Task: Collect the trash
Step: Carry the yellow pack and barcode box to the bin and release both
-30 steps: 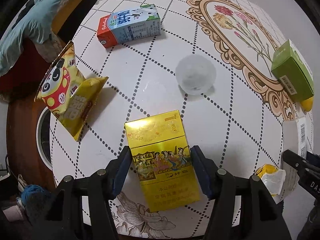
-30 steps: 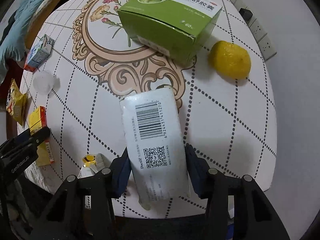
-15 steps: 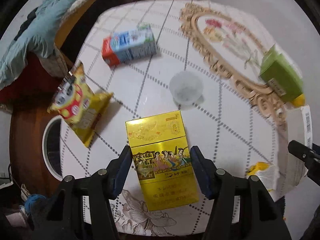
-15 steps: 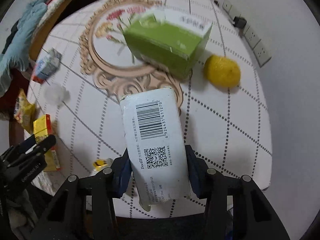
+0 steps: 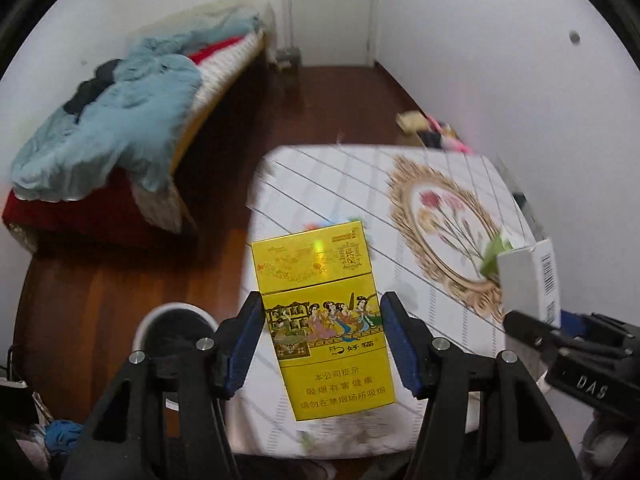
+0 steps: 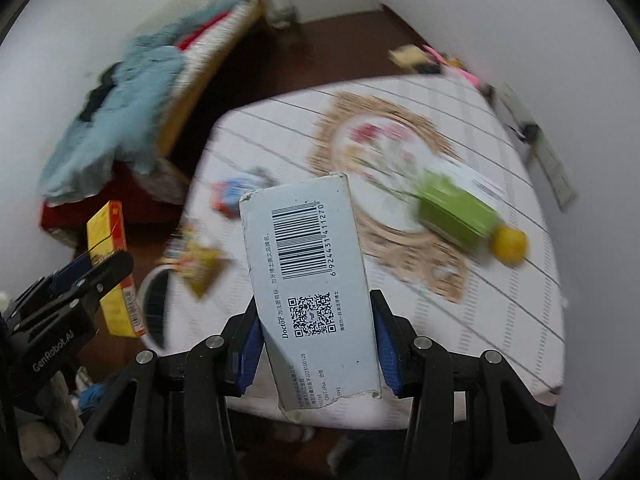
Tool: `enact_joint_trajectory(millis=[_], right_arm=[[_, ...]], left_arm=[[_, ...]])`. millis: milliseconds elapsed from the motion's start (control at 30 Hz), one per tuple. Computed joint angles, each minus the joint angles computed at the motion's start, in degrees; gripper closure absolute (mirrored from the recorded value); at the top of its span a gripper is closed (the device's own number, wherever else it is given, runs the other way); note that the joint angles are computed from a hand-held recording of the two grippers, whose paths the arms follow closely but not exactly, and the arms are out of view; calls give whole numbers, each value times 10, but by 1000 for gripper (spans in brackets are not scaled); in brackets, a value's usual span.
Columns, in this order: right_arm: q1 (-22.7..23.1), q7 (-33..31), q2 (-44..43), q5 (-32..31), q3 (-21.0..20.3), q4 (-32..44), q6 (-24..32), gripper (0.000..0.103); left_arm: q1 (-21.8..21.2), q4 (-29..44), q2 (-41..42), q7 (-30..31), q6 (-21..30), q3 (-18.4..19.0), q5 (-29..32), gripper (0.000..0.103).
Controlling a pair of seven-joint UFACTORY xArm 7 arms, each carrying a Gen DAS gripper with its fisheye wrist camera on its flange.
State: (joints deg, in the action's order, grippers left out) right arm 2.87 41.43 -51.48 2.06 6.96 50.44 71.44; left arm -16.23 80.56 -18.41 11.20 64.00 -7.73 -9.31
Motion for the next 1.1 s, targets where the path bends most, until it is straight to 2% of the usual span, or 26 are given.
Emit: enact_joint_trajectory(millis=[133, 267, 333, 433, 533, 667, 833, 967, 1000, 1067, 1100], right_arm=[[26, 11, 87, 19, 38, 67, -57, 52], [62, 28, 209, 25, 75, 134, -119, 52], [85, 40, 289, 29, 87, 173, -148, 52], [114, 58, 395, 14, 101, 234, -164, 52], [145, 72, 507, 10, 99, 300, -171, 52], [184, 77, 646, 1, 81, 403, -149, 52], [228, 69, 785, 2, 46, 543, -93, 52], [246, 55, 857, 12, 27, 618, -68, 52], [248, 51, 873, 15, 25, 636, -61, 52], [243, 36, 887, 34, 26, 639, -66, 51], [244, 33, 900, 39, 26, 653, -61, 48]], left_arm=[[27, 21, 10, 38, 1, 40, -2, 47], [75, 48, 50, 78, 18, 88, -14, 47], [99, 54, 72, 93, 25, 100, -19, 47], [139, 71, 128, 113, 38, 115, -20, 47], [177, 106, 199, 124, 65, 120, -24, 47], [216, 158, 293, 122, 102, 113, -23, 47], [244, 208, 375, 100, 139, 100, -22, 46], [254, 230, 408, 79, 153, 96, -8, 45], [255, 235, 416, 75, 157, 95, -5, 43], [257, 240, 423, 64, 153, 94, -3, 14], [261, 241, 424, 63, 154, 93, -4, 9]])
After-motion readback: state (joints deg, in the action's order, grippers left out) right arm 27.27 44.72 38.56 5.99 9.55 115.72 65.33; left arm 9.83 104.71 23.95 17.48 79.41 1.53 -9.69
